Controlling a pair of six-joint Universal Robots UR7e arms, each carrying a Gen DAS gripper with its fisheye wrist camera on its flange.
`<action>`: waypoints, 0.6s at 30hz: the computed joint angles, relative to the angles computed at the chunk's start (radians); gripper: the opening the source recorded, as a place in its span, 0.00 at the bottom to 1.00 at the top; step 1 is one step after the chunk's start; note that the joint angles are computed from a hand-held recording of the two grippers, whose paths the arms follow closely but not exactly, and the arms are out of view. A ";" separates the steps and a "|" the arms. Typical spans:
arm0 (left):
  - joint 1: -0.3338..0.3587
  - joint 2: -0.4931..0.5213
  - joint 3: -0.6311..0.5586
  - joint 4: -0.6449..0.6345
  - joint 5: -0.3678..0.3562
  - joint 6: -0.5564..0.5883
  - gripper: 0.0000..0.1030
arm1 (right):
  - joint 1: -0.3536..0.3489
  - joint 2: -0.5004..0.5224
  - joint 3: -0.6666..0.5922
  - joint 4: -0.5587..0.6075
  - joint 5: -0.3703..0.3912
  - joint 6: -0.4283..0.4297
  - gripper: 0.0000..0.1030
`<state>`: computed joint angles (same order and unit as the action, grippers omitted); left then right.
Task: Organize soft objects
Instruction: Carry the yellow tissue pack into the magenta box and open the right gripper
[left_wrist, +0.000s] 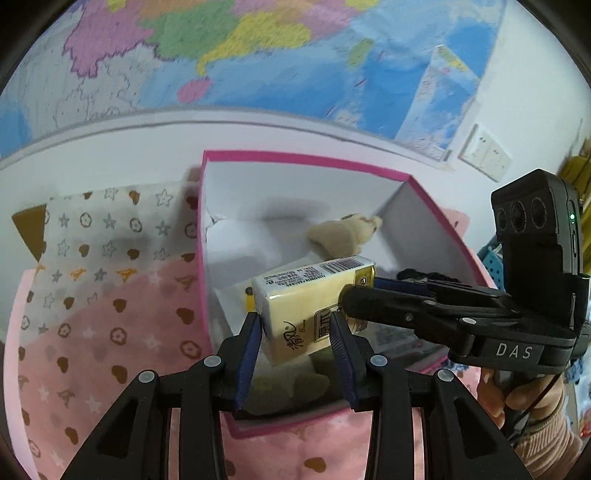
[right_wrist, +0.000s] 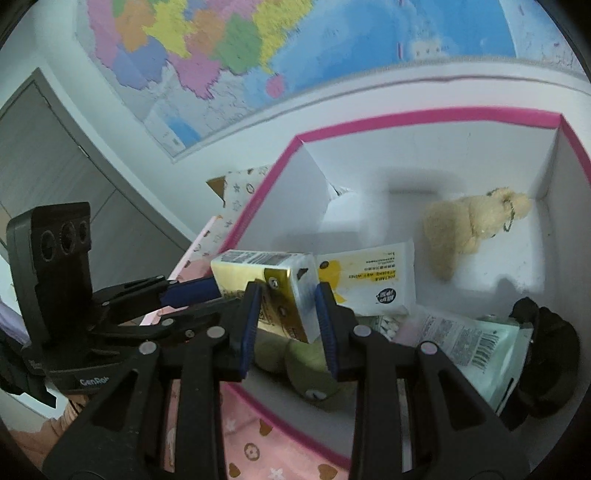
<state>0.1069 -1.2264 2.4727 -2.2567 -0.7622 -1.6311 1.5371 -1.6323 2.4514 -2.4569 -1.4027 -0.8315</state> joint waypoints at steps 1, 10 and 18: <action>0.007 -0.001 0.003 -0.008 -0.002 -0.001 0.36 | 0.005 0.011 0.001 -0.020 -0.010 0.013 0.34; -0.034 -0.009 -0.025 0.153 0.033 -0.123 0.36 | -0.030 -0.043 0.017 -0.021 -0.021 -0.003 0.35; -0.113 -0.025 0.005 0.121 0.041 -0.148 0.37 | -0.100 -0.212 0.022 0.160 0.062 -0.107 0.38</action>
